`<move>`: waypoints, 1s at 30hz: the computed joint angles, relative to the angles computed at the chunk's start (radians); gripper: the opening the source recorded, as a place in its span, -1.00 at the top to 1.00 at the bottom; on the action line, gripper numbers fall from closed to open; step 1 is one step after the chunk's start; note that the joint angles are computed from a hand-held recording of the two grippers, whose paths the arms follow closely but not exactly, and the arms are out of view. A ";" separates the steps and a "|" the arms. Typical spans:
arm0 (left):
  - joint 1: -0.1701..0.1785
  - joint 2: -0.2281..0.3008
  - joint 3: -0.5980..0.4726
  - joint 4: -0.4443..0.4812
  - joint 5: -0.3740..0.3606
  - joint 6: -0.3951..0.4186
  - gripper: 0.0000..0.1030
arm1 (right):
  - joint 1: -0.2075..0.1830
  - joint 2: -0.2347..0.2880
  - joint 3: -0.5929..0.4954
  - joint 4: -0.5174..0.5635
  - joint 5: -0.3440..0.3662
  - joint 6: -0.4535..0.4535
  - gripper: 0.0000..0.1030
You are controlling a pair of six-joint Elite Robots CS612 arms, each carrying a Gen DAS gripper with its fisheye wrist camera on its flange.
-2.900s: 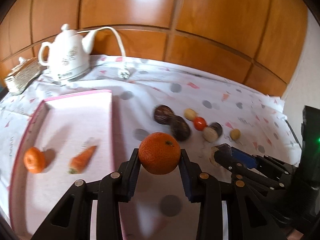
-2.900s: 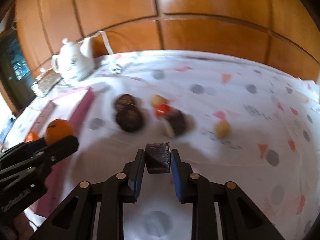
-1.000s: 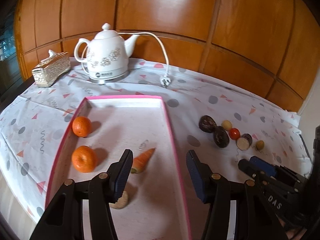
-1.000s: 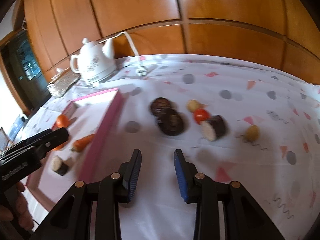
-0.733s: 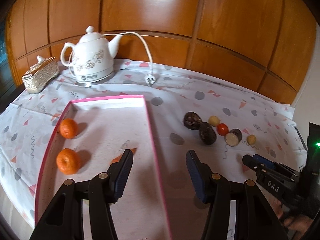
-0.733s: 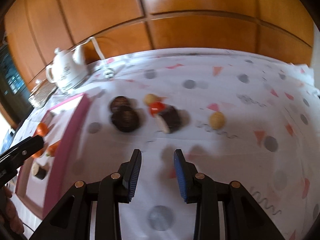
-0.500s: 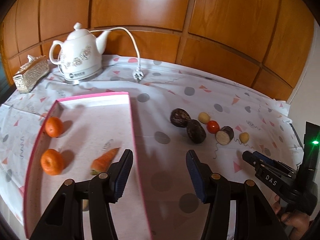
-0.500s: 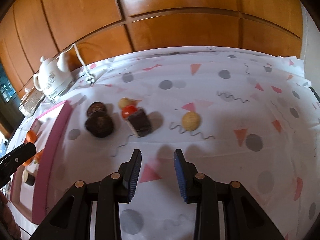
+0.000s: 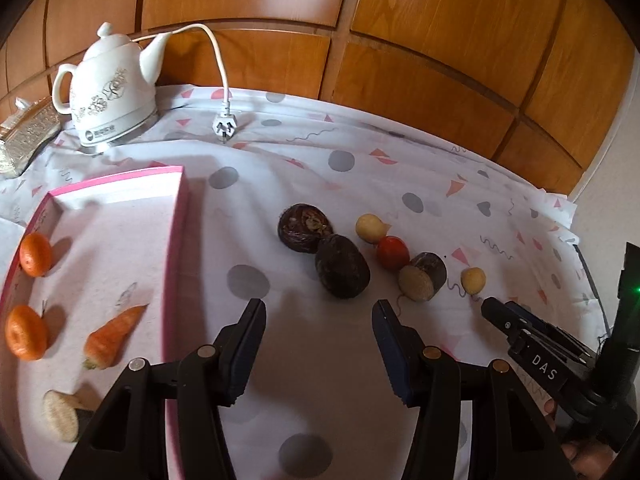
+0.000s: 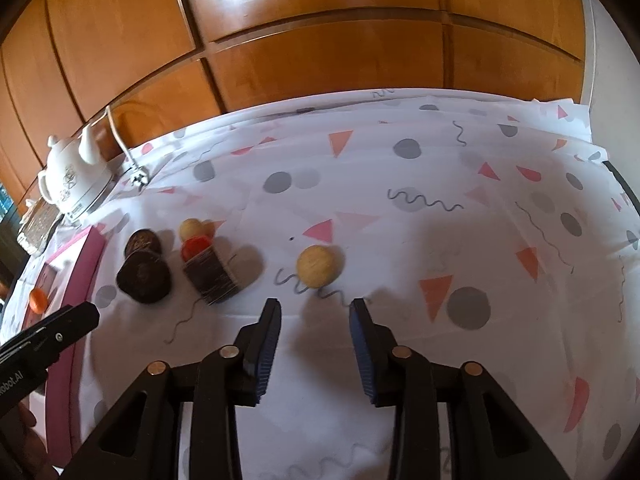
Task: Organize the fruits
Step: 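Grasp the yellow round ball with the right gripper while the left grasps a dark round fruit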
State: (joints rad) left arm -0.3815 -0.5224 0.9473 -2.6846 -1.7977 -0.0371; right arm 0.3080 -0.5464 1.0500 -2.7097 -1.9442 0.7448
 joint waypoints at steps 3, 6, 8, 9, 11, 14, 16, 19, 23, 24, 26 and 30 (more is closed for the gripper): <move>-0.005 0.014 -0.023 0.014 0.007 -0.004 -0.09 | -0.006 0.005 -0.009 0.009 0.004 0.008 0.29; -0.007 0.026 -0.040 0.025 0.011 -0.011 -0.09 | -0.009 0.013 -0.025 0.021 0.008 -0.001 0.29; -0.007 0.032 -0.047 0.028 0.014 -0.013 -0.09 | -0.010 0.022 -0.040 0.032 0.012 -0.007 0.29; -0.008 0.035 -0.051 0.031 0.015 -0.017 -0.09 | -0.011 0.025 -0.046 0.035 0.015 -0.011 0.29; -0.008 0.040 -0.059 0.034 0.014 -0.026 -0.09 | -0.012 0.032 -0.059 0.044 0.014 -0.019 0.29; -0.008 0.047 -0.069 0.031 0.014 -0.039 -0.15 | -0.013 0.044 -0.083 0.062 0.009 -0.032 0.29; -0.009 0.055 -0.080 0.028 0.010 -0.046 -0.15 | -0.013 0.055 -0.104 0.084 -0.003 -0.039 0.29; -0.010 0.065 -0.094 0.028 0.016 -0.064 -0.15 | -0.015 0.065 -0.124 0.111 -0.003 -0.045 0.38; -0.010 0.079 -0.114 0.033 -0.002 -0.088 -0.15 | -0.013 0.071 -0.135 0.132 -0.023 -0.053 0.50; -0.011 0.082 -0.117 0.029 0.000 -0.090 -0.15 | -0.012 0.072 -0.137 0.135 -0.028 -0.056 0.50; -0.012 0.086 -0.124 0.033 -0.006 -0.096 -0.15 | -0.010 0.074 -0.142 0.142 -0.039 -0.062 0.49; -0.015 0.102 -0.149 0.039 -0.003 -0.106 -0.13 | -0.012 0.069 -0.126 0.118 -0.029 -0.059 0.49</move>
State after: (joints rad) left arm -0.3967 -0.4203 0.7988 -2.6455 -1.8007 -0.1426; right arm 0.2959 -0.4772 0.9236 -2.5920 -1.9735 0.6860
